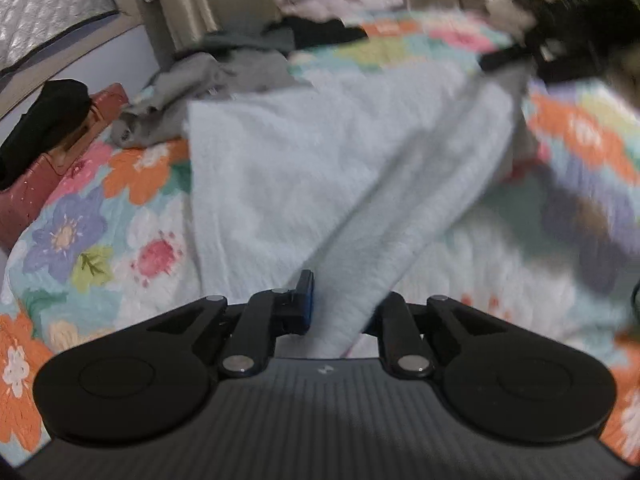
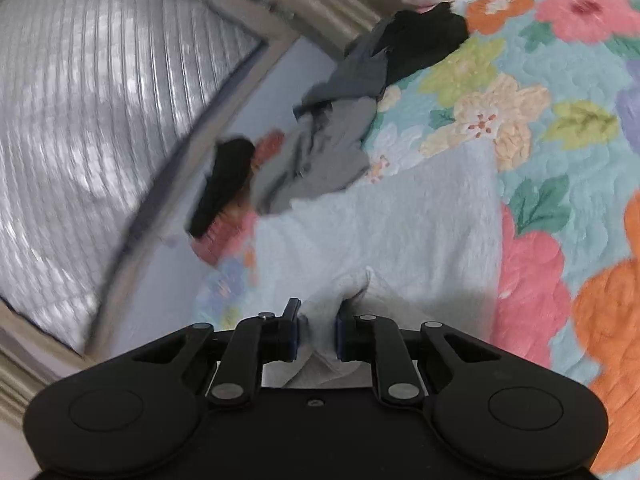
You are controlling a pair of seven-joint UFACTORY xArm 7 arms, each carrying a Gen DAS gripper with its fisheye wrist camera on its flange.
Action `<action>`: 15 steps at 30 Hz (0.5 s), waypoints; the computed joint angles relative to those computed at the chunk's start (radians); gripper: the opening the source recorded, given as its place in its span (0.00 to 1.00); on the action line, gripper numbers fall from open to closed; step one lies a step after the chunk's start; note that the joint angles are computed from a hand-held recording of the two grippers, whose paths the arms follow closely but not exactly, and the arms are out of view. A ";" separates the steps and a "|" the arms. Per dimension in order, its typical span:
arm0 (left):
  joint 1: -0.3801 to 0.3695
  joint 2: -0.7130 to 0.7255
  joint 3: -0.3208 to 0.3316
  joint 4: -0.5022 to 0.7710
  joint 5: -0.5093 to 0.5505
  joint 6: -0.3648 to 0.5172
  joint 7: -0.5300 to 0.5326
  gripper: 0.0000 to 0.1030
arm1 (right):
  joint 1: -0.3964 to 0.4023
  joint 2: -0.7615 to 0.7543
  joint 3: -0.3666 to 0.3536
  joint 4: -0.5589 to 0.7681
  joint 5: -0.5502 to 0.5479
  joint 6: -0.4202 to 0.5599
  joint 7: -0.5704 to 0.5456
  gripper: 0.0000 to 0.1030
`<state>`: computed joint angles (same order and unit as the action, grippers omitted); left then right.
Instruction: Fold clothes
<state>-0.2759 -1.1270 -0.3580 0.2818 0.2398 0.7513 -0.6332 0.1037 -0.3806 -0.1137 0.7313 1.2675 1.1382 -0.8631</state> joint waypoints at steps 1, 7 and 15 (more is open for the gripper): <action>0.023 0.010 0.002 0.013 0.023 -0.017 0.011 0.13 | 0.000 -0.015 -0.005 -0.016 0.032 -0.007 -0.002 0.20; 0.222 0.203 0.025 0.143 0.151 -0.225 0.084 0.12 | 0.006 -0.068 0.005 -0.016 0.103 -0.106 -0.027 0.19; 0.217 0.688 0.197 0.416 0.049 -0.282 0.319 0.16 | 0.008 0.168 0.052 0.220 -0.134 -0.186 0.198 0.19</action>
